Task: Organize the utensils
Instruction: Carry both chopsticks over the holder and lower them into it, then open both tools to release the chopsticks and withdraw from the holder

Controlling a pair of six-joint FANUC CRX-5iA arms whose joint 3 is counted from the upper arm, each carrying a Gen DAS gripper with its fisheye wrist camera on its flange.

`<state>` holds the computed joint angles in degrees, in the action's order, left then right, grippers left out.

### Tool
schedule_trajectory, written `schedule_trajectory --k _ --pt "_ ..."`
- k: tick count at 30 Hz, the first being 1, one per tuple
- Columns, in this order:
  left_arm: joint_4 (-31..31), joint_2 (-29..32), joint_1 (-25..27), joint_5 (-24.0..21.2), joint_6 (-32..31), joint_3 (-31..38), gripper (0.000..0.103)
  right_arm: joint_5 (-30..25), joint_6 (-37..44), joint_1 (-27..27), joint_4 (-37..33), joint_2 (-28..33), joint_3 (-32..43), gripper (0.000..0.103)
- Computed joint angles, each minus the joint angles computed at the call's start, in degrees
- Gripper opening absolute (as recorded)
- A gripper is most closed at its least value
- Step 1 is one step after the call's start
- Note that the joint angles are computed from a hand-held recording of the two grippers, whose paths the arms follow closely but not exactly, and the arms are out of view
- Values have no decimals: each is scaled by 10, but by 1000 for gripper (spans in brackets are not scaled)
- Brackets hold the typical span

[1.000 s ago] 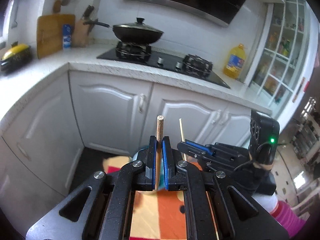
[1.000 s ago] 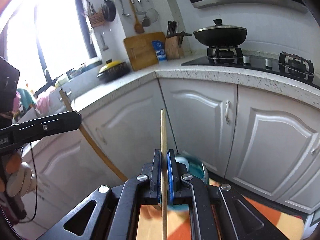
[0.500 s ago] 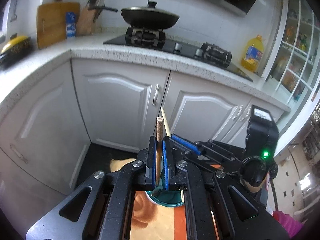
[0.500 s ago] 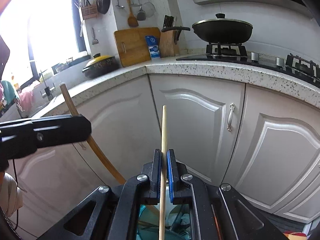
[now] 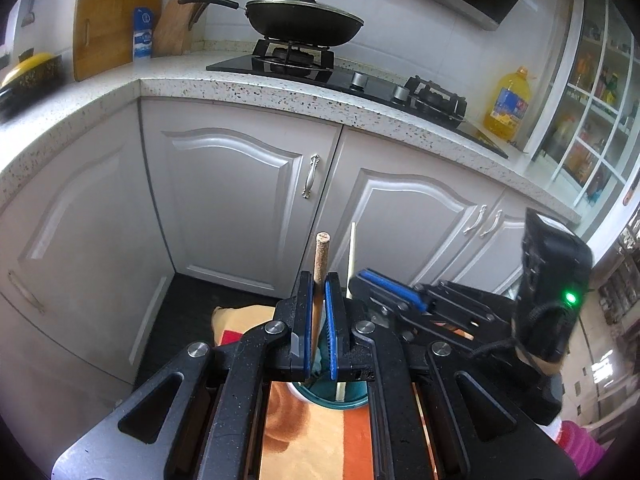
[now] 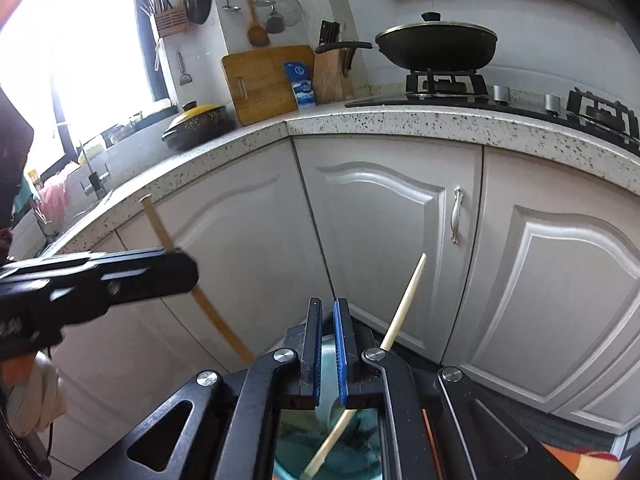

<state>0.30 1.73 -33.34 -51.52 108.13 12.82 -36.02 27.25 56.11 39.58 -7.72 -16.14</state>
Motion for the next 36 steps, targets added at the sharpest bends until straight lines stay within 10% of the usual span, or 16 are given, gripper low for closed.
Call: schedule_trajectory --k 4,6,21,24,36 --pt "7 -2 -3 -3 -5 -2 5 -32 -1 24 16 -26 -12 12" --pt "-4 -1 -9 -9 4 1 5 -61 -1 37 15 -34 -11 34" --pt "3 3 -7 -20 30 3 30 -127 35 30 -27 -76 0 34" --pt "4 4 -4 -21 28 3 30 -97 113 -18 -132 -65 49 40" --pt "9 38 9 -30 29 35 31 -261 526 -236 -618 130 348 41"
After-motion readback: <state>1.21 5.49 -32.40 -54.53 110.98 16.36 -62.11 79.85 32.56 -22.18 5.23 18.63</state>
